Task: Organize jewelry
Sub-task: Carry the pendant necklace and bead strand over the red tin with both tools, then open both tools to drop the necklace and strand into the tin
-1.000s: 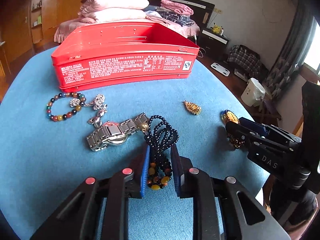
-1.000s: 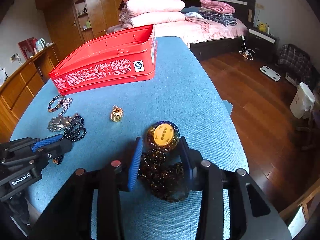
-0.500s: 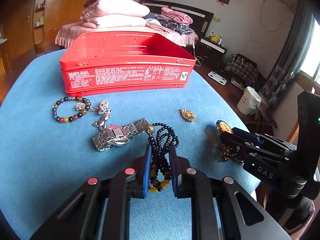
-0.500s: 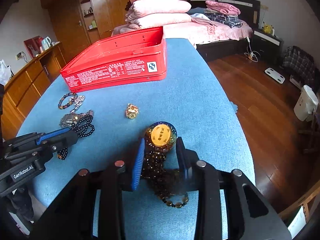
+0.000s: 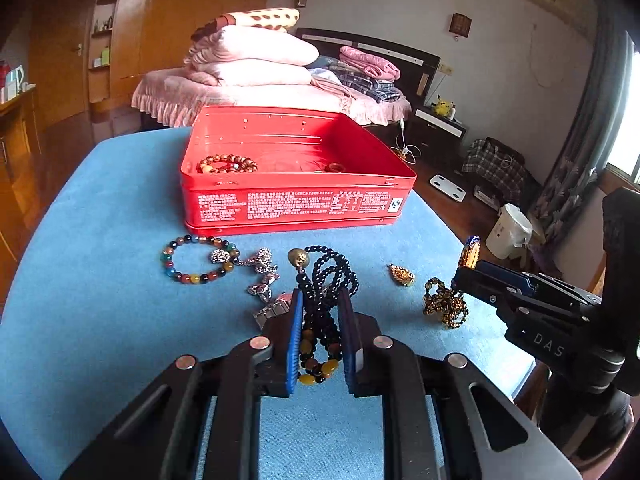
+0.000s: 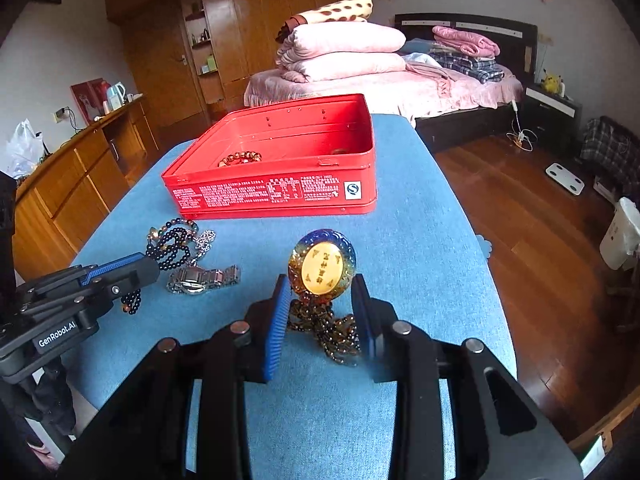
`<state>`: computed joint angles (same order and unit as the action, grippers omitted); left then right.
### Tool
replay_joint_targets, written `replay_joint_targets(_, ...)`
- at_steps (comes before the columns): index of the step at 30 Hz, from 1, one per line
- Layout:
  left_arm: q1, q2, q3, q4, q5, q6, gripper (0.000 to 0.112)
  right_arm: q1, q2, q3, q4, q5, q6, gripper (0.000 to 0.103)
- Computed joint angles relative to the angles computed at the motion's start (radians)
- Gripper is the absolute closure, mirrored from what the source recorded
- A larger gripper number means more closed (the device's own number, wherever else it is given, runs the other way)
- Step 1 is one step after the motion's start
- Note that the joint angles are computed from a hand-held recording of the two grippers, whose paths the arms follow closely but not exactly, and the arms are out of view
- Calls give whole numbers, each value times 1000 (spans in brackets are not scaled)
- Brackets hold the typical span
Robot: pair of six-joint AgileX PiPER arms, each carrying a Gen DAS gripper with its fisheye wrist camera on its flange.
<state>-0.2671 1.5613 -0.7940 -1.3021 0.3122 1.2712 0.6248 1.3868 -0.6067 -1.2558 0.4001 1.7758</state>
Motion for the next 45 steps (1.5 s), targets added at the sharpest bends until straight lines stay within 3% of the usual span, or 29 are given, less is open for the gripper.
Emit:
replay_joint_targets(9,15,3,-14,-30,19,29,95,-13,-17,-24,8,2,-35,73)
replay_joint_targets(18,21,42,-184,102,29,-115,95,-90,1,-161,145,-38,-283,73)
replay_joint_targets(25,23,149,-396,296,67,-339,95,-189,82,-351,422,-90,-664,73)
replay_joint_targets(33,24,364,-682,540,108,-610,95,-307,308,-594,843,-107,-1116,74)
replay_joint_targets(35,24,420,-752,591,123,-665,95,-332,367,-655,976,-104,-1254,94)
replay_joint_targets(36,22,456,-799,635,132,-710,95,-345,395,-686,1041,-99,-1313,92)
replay_joint_targets(42,27,592,-966,766,193,-851,94,-357,525,-818,1061,-53,-1338,89)
replay_joint_targets(43,30,594,-959,750,184,-833,91,-358,530,-814,1053,-61,-1327,88)
replay_joint_targets(45,30,590,-943,739,168,-815,71,-362,533,-798,1042,-84,-1306,86)
